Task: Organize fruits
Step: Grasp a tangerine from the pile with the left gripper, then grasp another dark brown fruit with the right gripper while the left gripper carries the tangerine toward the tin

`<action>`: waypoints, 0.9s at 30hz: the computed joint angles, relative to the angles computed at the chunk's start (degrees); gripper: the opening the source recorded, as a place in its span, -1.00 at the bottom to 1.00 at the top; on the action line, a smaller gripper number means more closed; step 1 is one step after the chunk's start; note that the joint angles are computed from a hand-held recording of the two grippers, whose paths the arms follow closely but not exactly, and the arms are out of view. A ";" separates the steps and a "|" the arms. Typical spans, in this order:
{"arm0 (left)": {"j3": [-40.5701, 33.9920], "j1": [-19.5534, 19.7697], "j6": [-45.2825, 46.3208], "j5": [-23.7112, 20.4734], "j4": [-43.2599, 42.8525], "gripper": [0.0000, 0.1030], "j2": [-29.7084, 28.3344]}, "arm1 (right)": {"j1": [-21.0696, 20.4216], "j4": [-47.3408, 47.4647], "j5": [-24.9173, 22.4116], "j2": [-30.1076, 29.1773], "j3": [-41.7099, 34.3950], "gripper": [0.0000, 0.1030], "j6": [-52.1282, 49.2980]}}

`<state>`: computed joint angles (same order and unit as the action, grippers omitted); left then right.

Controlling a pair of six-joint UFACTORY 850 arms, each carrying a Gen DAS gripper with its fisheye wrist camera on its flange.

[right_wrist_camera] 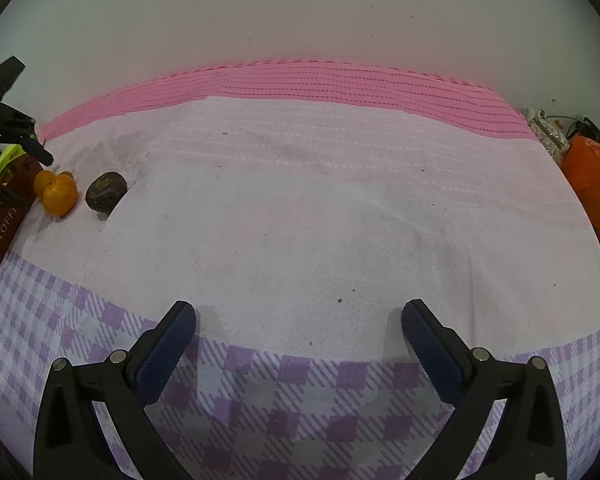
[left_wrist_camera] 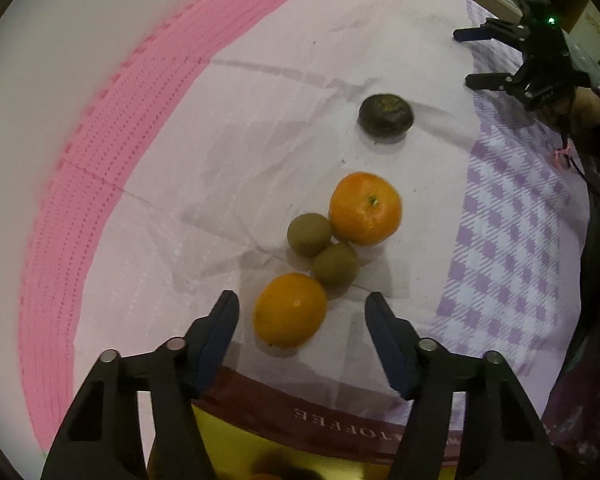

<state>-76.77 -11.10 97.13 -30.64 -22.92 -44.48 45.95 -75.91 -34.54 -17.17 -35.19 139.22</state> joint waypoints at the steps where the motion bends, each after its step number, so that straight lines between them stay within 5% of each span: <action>1: -0.98 0.05 -1.32 -1.56 0.80 0.11 -0.82 | 0.00 0.11 -0.05 -0.02 -0.03 0.99 -0.01; 6: -0.86 0.81 -1.70 -1.66 -1.30 -0.28 -1.67 | -0.06 0.11 -0.13 -0.05 0.00 0.99 0.23; 12: 7.15 2.74 -0.85 2.54 -13.99 -0.28 3.89 | 0.03 0.24 -0.28 -0.13 -0.01 0.99 0.34; 15: 10.40 4.60 -1.11 -0.20 -21.08 -0.28 6.79 | 0.70 0.69 -1.93 0.18 0.23 0.98 1.52; 17: 13.54 5.85 -1.38 -1.20 -26.28 -0.28 9.49 | 2.29 -5.53 -3.62 1.57 1.59 0.76 7.96; 20: 18.67 7.82 0.14 -1.88 -34.35 -0.28 13.27 | 1.83 -17.51 -0.11 2.66 1.09 0.38 14.45; 23: 22.75 8.55 0.53 -1.71 -41.91 -0.28 16.52 | 0.95 -30.11 3.69 0.87 -3.88 0.35 13.84; 27: 27.36 9.75 2.79 -0.12 -49.36 -0.28 20.37 | 0.34 -30.84 5.31 -2.72 -10.09 0.33 5.66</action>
